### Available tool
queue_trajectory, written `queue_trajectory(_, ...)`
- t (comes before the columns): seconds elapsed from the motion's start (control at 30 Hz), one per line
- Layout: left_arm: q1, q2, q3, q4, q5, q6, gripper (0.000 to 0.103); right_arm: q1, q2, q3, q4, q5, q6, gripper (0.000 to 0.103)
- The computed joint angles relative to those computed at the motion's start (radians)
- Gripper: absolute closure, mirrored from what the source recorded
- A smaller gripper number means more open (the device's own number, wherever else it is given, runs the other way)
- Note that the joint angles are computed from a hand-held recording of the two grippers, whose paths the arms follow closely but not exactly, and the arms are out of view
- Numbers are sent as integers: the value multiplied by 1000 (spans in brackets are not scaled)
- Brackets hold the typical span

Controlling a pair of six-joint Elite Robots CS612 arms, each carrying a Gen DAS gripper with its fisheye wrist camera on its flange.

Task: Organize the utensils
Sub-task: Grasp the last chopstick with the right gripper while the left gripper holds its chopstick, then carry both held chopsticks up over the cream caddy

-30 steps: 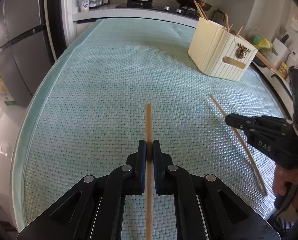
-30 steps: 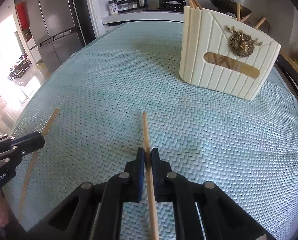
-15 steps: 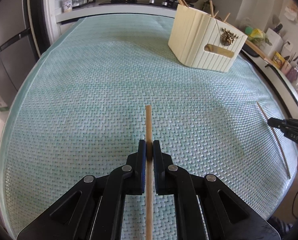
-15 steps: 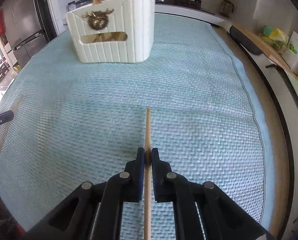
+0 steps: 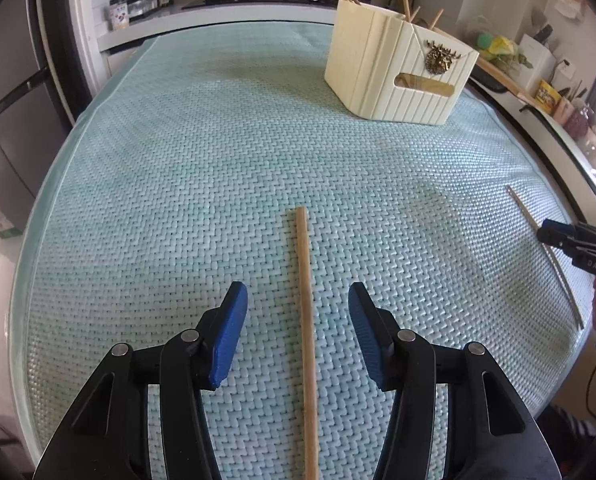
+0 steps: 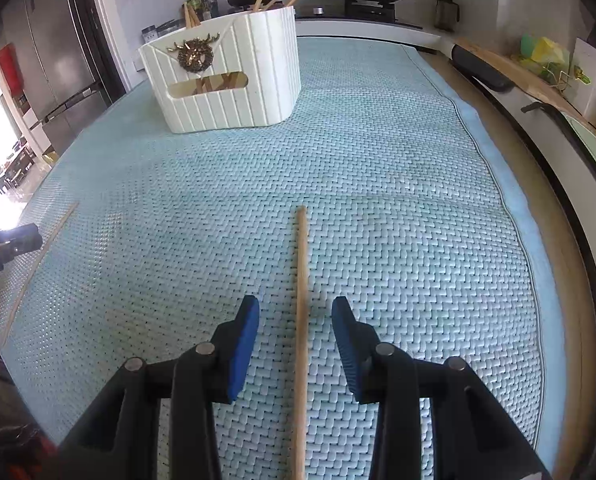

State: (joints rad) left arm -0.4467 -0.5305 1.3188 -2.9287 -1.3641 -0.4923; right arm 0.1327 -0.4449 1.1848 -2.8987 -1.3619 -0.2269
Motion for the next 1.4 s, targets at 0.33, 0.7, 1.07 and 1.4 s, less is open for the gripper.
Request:
queue_trajectory(0.33,11,53,-140,174,-32,77,74,22,43,-141,170,-45,-56,65)
queue_trajectory(0.7,16,60,-175,141,-65,82,98,21,106,-311,292,25,-39,97)
queue_trajectory(1.07,-11,-72,4,-182,41,117,98,-13,-47,-45,-163,249,32,97)
queue_trajectory(1.4,-31,-111,44,-348,84,157,98,-13,-95,51,-485,279,44,97)
